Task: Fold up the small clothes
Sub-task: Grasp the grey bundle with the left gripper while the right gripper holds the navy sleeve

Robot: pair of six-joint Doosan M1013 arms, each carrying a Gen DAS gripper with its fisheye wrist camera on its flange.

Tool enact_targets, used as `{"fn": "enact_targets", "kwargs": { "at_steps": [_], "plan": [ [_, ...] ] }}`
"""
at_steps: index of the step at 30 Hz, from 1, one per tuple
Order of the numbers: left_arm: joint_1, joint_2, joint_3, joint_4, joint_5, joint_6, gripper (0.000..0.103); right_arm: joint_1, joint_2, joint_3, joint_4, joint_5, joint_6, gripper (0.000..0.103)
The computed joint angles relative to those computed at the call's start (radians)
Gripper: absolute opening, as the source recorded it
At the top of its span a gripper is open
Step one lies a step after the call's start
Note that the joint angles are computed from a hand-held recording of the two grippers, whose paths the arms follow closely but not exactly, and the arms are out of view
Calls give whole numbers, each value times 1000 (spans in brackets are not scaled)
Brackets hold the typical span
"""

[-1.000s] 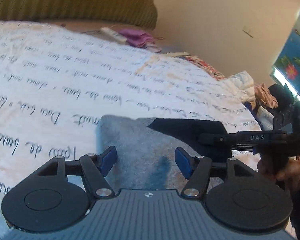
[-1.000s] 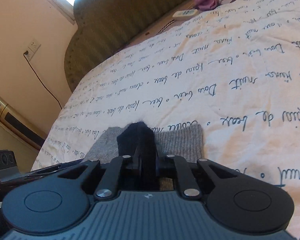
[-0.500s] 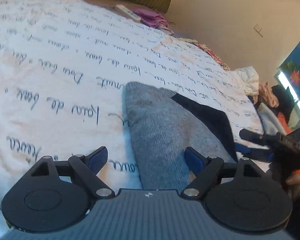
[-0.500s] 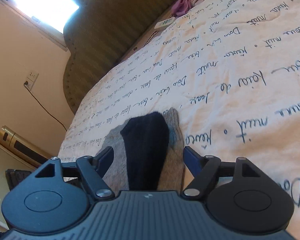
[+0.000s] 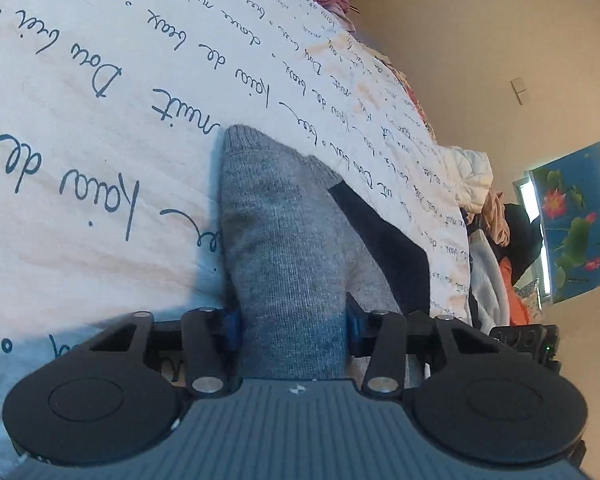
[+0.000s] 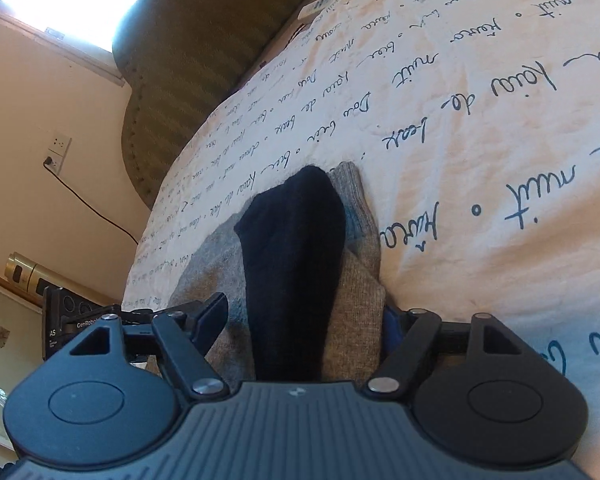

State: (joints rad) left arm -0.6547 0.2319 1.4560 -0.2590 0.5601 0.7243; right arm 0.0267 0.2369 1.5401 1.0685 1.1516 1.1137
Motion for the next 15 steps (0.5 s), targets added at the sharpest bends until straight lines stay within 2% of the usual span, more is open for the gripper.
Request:
{"fn": "enact_targets", "kwargs": {
  "at_steps": [1, 2, 4, 7, 11, 15],
  "plan": [
    [-6, -3, 0, 41, 0, -22, 40, 5, -2, -2, -20, 1, 12, 34],
    [-12, -8, 3, 82, 0, -39, 40, 9, -4, -2, -33, -1, 18, 28],
    [-21, -13, -4, 142, 15, -56, 37, 14, -16, 8, -31, -19, -1, 24],
    [-19, -30, -5, 162, 25, -30, 35, 27, -24, -4, -28, -32, -9, 23],
    [5, -71, 10, 184, 51, -3, 35, 56, -12, -40, 13, -16, -36, 22],
    [44, -103, 20, 251, 102, -58, 35, 101, 32, -86, 73, 0, -36, 22]
  ]
}}
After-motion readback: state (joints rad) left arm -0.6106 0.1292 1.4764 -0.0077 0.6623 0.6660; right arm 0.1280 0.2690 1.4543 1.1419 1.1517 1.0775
